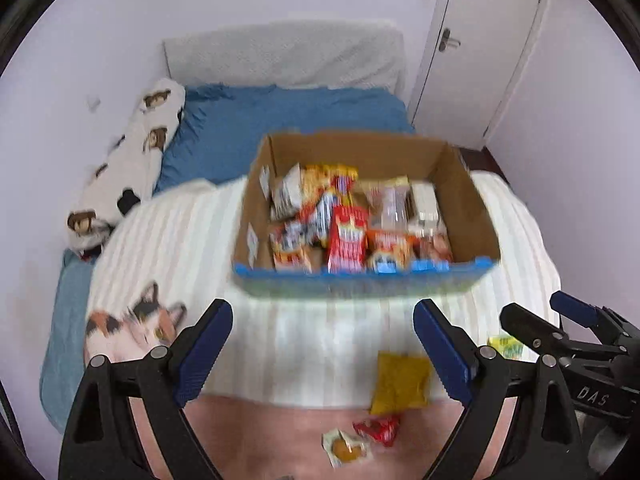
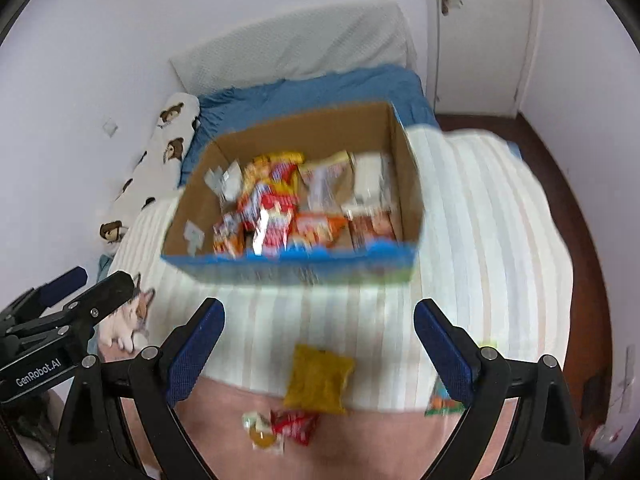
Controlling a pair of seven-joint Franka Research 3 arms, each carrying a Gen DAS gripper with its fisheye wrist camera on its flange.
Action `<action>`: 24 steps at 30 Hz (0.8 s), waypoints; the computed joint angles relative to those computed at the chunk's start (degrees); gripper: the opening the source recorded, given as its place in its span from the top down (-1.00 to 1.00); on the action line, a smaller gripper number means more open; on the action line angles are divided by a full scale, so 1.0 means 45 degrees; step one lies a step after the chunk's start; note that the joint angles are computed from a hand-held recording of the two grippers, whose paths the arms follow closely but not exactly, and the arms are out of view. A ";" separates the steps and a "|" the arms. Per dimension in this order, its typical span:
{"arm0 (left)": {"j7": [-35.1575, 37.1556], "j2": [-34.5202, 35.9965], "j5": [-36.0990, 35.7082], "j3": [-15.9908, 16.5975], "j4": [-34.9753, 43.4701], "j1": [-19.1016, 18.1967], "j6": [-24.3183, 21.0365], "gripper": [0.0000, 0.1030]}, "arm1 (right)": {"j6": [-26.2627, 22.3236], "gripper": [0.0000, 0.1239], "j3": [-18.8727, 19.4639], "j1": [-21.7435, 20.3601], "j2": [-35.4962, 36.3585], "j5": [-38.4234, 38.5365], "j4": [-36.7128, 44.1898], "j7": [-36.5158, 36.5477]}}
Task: Organize snacks
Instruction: 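Withdraw both tools from the box toward the remaining snacks, then grasp the yellow pack with left tool while right tool grasps the green candy bag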
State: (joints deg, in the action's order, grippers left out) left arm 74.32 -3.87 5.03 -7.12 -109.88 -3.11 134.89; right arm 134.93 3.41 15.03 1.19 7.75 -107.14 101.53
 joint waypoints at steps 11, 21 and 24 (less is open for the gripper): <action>-0.0077 0.1625 -0.1181 -0.0497 -0.0705 -0.0626 -0.1656 -0.80 | -0.0121 -0.58 -0.0814 -0.1463 -0.1037 0.0632 -0.3402 0.0979; 0.0367 0.4649 -0.2567 -0.1046 0.1291 -0.0641 -0.2822 -0.80 | -0.0219 -0.57 -0.0994 -0.1931 0.0951 0.1139 -0.2891 0.0386; 0.0349 0.5080 -0.2508 -0.1143 0.1579 -0.0675 -0.2803 -0.49 | -0.0281 -0.47 -0.0986 -0.1869 0.1465 0.1179 -0.2680 0.0408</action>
